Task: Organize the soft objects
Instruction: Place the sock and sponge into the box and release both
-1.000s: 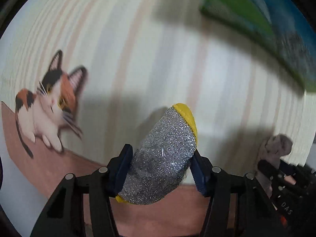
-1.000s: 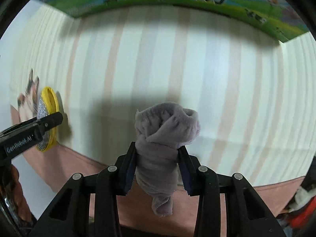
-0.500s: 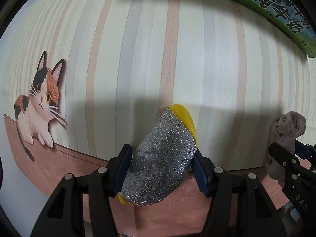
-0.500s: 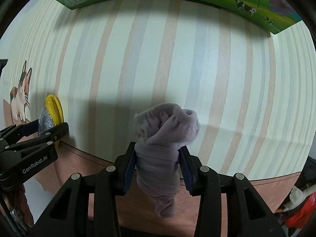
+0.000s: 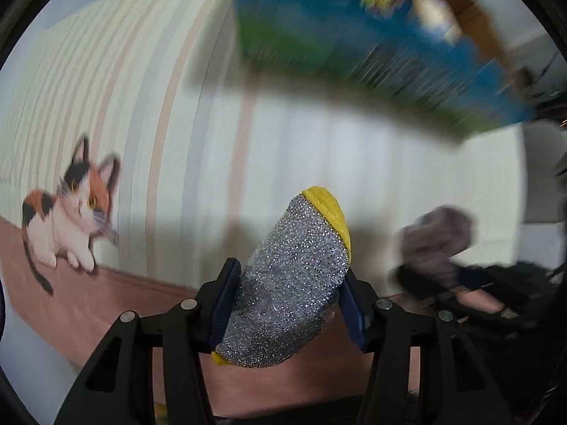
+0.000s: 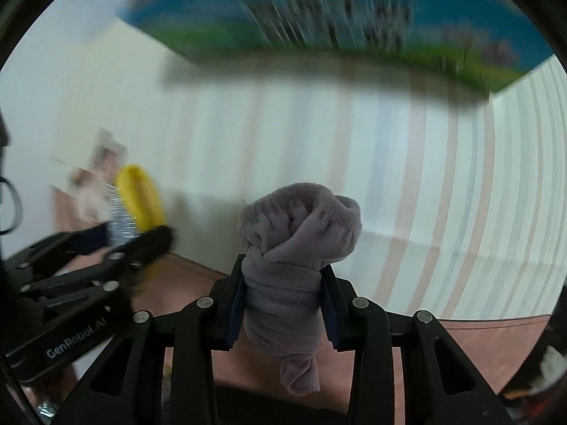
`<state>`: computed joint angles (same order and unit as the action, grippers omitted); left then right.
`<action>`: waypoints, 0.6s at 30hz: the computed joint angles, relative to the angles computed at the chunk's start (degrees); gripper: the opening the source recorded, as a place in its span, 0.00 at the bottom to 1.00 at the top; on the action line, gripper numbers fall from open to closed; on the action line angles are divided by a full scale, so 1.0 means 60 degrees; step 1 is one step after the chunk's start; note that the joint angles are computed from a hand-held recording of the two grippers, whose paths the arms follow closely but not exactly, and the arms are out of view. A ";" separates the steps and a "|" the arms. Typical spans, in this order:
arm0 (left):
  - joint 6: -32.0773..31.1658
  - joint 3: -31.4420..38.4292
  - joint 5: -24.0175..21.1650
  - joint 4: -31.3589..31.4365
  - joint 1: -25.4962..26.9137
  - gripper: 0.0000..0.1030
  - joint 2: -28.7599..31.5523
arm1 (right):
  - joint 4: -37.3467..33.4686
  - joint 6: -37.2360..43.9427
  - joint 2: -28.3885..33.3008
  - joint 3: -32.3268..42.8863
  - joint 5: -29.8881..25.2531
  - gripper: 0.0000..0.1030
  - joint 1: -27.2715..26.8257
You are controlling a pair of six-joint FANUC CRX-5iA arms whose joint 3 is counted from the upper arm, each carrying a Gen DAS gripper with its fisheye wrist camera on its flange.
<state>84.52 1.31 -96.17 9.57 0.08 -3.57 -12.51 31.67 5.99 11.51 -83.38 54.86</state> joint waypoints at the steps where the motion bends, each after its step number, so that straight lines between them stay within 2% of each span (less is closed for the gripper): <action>1: 0.0002 0.0346 -0.0030 0.0248 0.0077 0.49 0.0102 | 0.0151 -0.0030 -0.0111 0.0152 0.0037 0.35 -0.0077; 5: 0.0104 0.2137 -0.0365 0.1433 0.0383 0.49 0.1087 | 0.0436 0.0155 -0.0402 0.0983 0.0358 0.35 -0.0758; 10: 0.0554 0.5265 -0.0903 0.1420 0.0043 0.49 0.3134 | 0.0730 0.0616 0.0237 0.2342 0.0396 0.35 -0.1699; 12: 0.0844 0.6895 -0.1592 0.1290 -0.0155 0.49 0.4331 | 0.0576 0.0725 0.0716 0.2899 0.0438 0.35 -0.2089; 15: 0.1244 0.9151 -0.2771 0.1109 -0.0325 0.49 0.6118 | 0.0624 0.0462 0.1298 0.3283 0.0632 0.35 -0.2209; 18: 0.1444 1.1600 -0.4030 0.0655 -0.0522 0.49 0.7795 | 0.0107 0.0353 0.1927 0.3610 0.0805 0.35 -0.2670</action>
